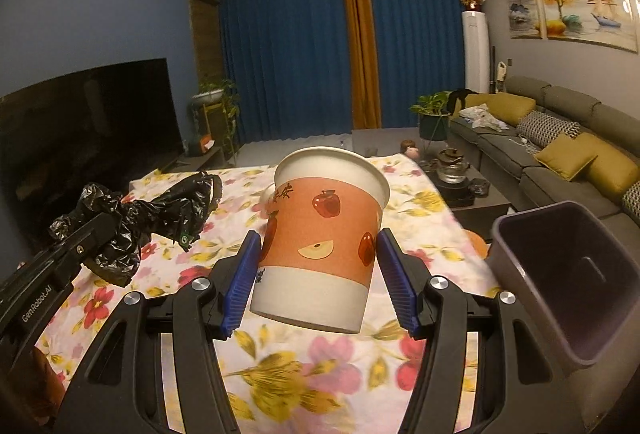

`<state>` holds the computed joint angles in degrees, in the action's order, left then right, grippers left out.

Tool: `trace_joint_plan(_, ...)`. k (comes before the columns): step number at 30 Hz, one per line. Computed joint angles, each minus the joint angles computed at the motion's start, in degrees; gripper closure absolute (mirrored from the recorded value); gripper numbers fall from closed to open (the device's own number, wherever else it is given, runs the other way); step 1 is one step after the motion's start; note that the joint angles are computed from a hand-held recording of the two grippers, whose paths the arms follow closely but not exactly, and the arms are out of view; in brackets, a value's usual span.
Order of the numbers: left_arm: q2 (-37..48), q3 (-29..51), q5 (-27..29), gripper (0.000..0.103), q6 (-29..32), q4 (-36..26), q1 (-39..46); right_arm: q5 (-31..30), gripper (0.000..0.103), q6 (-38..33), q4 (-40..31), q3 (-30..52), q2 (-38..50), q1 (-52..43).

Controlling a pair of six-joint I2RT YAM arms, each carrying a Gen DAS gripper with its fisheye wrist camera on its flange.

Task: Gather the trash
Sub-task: 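Carry the black bag in the left tool over the bin while the right tool carries the cup, then open the left tool over the bin while the right tool opens, dropping the cup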

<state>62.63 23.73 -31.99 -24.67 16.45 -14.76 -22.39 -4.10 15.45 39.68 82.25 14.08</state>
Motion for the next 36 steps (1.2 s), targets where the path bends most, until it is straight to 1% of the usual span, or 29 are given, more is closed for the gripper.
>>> trace_joint_plan(10,11.3,7.6,-2.7,0.103,-0.3,2.7,-7.9,-4.9,0.044,-2.5,-1.1,0.1,-1.4,-9.6)
trace_joint_plan(17,20.0,14.4,-2.5,0.103,0.1,4.5,-12.0,-8.9,0.044,-5.3,0.1,2.4,2.5,-18.3)
trace_joint_plan(22,27.9,21.8,-1.9,0.103,0.9,5.2,-15.3,-11.2,0.044,-6.4,0.9,5.6,7.3,-25.1)
trace_joint_plan(29,40.8,34.7,1.8,0.103,2.6,6.1,-18.6,-13.0,0.044,-6.3,1.0,11.0,13.0,-32.3)
trace_joint_plan(36,52.4,48.3,5.8,0.103,4.3,4.0,-20.4,-14.2,0.044,-5.0,2.0,14.9,17.3,-36.7)
